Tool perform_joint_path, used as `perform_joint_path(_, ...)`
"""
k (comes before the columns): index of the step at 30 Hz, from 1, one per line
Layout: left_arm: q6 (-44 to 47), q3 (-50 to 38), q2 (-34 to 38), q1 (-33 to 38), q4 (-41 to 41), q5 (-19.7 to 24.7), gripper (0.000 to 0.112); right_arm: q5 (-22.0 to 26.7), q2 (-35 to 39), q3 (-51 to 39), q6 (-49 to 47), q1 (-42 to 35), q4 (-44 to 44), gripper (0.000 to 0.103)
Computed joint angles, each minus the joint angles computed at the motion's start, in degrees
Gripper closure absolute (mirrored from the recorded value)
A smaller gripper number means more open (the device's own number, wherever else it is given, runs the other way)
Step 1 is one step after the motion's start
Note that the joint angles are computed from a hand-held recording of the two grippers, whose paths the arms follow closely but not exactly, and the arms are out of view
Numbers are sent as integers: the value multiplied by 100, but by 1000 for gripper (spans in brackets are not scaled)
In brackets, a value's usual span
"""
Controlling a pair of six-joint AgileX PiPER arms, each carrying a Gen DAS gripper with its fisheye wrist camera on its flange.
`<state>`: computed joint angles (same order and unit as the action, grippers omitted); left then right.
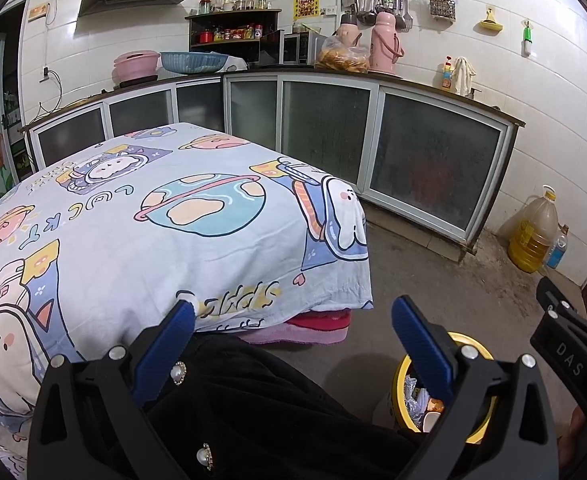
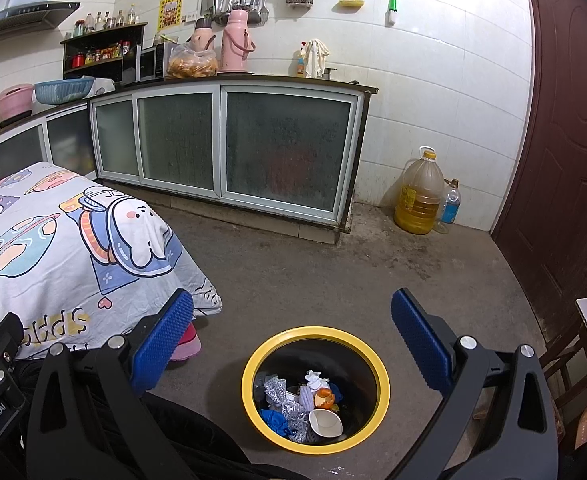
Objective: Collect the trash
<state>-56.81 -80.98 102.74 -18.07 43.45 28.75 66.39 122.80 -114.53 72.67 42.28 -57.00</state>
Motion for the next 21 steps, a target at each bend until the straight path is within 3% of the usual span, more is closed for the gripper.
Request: perform_joint_path(21, 117, 64, -19, 30, -86, -46, 17, -38, -70, 159, 86, 0, -18, 8)
